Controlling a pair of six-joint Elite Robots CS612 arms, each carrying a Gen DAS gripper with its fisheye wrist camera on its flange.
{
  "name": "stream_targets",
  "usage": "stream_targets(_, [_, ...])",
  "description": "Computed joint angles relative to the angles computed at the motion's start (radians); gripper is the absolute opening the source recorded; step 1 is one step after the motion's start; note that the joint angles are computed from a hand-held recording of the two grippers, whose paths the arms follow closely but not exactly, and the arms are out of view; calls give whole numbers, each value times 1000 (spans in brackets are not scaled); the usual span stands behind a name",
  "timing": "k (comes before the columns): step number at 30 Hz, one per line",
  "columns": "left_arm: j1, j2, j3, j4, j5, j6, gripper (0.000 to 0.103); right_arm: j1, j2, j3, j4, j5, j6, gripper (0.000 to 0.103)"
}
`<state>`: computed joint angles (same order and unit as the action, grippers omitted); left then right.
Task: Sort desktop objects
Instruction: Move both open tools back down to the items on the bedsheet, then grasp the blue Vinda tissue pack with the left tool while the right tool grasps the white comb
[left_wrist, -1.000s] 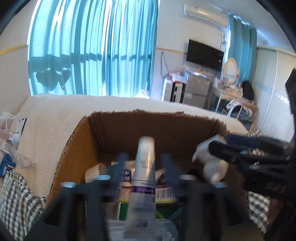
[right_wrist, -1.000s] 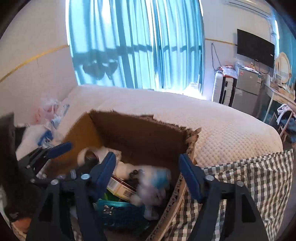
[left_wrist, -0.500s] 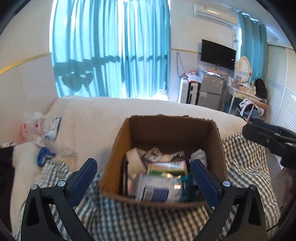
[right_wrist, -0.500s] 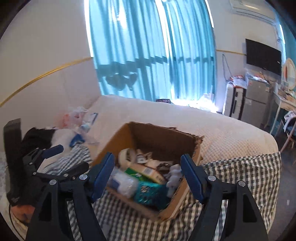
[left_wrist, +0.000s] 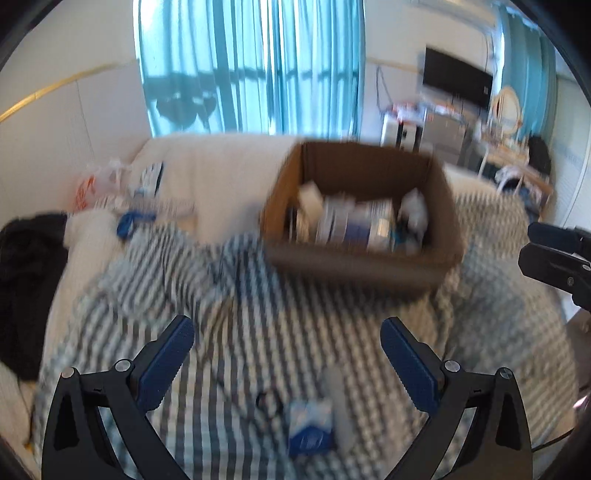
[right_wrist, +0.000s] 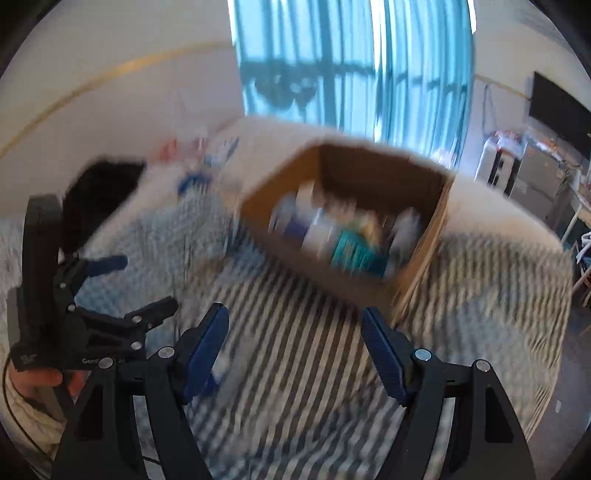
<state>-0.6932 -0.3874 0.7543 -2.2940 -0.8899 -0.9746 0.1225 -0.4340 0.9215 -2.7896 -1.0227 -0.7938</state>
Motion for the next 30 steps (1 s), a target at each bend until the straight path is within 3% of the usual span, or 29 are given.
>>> stream_targets(3, [-7, 22, 18, 33, -52, -54, 103, 8, 30, -3, 84, -78, -41, 73])
stream_targets(6, [-5, 51, 14, 58, -127, -112, 103, 21, 69, -16, 80, -200, -69, 67])
stream_targets(8, [-1, 62, 18, 46, -169, -116, 103, 19, 86, -47, 173, -218, -69, 67])
stream_targets(10, [5, 80, -6, 96, -216, -125, 103, 19, 101, -72, 213, -237, -55, 67])
stream_targets(12, [11, 96, -25, 105, -262, -103, 103, 20, 110, -84, 220, -256, -52, 67])
stream_targets(18, [11, 148, -117, 158, -285, -17, 102, 30, 123, -110, 277, -300, -65, 67])
stream_targets(21, [17, 163, -140, 170, -313, -6, 90, 37, 131, -122, 302, -325, -73, 67])
stream_targets(23, [20, 159, -127, 147, -329, -5, 87, 41, 136, -127, 312, -347, -73, 65])
stream_targets(25, [22, 156, -115, 120, -342, 5, 66, 45, 140, -130, 324, -363, -69, 60])
stream_targets(27, [25, 154, -106, 90, -370, 18, 55, 50, 146, -136, 335, -384, -65, 59])
stream_targets(30, [27, 139, -70, 44, -385, 8, 55, 58, 154, -140, 338, -421, -56, 58])
